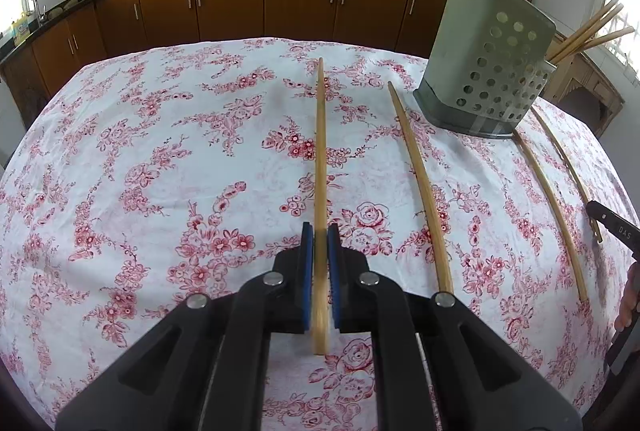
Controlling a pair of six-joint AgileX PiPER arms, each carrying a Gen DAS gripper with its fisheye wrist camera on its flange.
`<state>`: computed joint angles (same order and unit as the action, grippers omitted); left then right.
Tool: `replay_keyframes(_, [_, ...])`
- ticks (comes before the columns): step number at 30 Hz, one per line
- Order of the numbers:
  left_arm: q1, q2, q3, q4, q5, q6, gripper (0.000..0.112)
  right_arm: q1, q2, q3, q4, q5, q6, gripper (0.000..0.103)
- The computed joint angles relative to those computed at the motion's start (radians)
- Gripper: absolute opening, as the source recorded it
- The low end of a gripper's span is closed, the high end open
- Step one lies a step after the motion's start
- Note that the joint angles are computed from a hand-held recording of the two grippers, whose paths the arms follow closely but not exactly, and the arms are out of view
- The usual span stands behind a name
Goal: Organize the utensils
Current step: 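Grasp a chopstick with the right tool while the left tool grasps another, then lift both held chopsticks and carry them over the green holder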
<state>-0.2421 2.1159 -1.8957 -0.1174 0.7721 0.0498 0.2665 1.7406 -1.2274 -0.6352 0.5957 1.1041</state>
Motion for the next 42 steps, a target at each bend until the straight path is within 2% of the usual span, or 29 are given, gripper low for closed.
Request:
replay_keyframes(7, [0.004, -0.011, 0.015, -0.012, -0.004, 0.010, 0.010, -0.001, 0.001, -0.003, 0.005, 0.000, -0.004, 0.008])
replay_keyframes(13, [-0.018, -0.049, 0.074, 0.024, -0.024, 0.014, 0.016, 0.011, -0.010, 0.007, 0.000, 0.005, 0.003, 0.008])
replay_keyframes(17, [-0.029, -0.055, 0.083, 0.056, -0.027, 0.002, 0.008, 0.006, -0.024, 0.027, 0.008, -0.014, 0.006, 0.008])
replay_keyframes(20, [-0.027, -0.058, 0.088, 0.047, -0.025, 0.019, 0.008, -0.005, -0.040, 0.047, 0.014, -0.039, 0.008, 0.008])
replay_keyframes(22, [-0.020, -0.063, 0.085, 0.032, -0.006, 0.034, 0.008, -0.001, -0.058, 0.067, -0.022, -0.047, 0.046, 0.008])
replay_keyframes(28, [0.001, -0.127, 0.122, -0.003, -0.021, 0.069, 0.008, 0.047, -0.149, 0.123, -0.209, -0.030, 0.204, 0.008])
replay_keyframes(42, [0.008, -0.272, 0.157, -0.076, -0.124, 0.154, 0.008, 0.114, -0.292, 0.147, -0.491, 0.026, 0.396, 0.008])
